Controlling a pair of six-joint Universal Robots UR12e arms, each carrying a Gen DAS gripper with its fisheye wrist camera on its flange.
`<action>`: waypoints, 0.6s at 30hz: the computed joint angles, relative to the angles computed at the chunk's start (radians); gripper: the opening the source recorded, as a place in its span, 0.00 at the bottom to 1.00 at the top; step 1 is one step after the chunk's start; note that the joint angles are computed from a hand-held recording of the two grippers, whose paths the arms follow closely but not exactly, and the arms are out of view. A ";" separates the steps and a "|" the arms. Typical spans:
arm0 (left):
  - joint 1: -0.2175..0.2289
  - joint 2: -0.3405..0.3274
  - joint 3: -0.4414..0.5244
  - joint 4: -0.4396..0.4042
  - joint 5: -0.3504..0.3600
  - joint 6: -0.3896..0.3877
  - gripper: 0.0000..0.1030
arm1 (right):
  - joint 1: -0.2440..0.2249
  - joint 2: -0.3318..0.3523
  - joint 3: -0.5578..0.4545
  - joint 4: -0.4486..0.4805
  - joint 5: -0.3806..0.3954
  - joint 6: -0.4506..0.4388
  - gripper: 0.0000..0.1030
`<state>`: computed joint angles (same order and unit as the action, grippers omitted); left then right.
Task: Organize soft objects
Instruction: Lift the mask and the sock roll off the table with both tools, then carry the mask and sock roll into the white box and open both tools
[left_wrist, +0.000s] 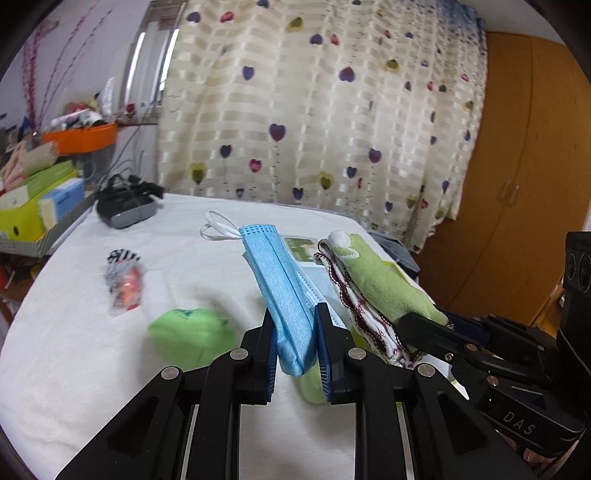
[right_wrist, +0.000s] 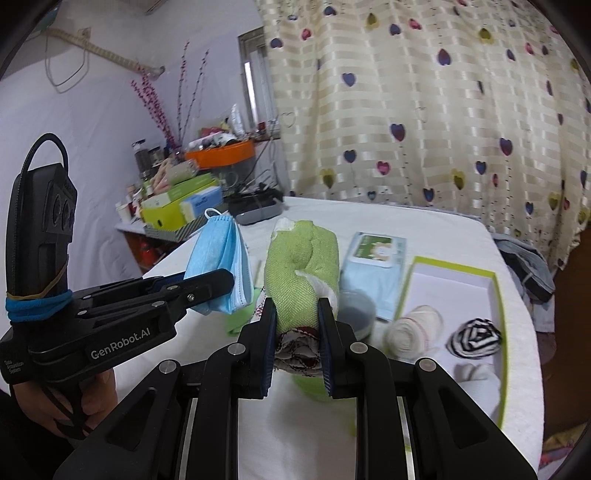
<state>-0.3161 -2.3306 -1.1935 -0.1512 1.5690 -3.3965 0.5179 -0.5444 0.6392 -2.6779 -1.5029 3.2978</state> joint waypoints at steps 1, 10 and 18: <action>-0.003 -0.004 0.008 -0.002 -0.006 0.006 0.17 | -0.003 -0.005 0.011 -0.008 -0.007 0.008 0.21; -0.017 -0.036 0.064 -0.028 -0.056 0.041 0.17 | -0.017 -0.046 0.095 -0.056 -0.047 0.045 0.21; -0.027 -0.065 0.118 -0.062 -0.106 0.073 0.17 | -0.031 -0.075 0.157 -0.093 -0.093 0.089 0.21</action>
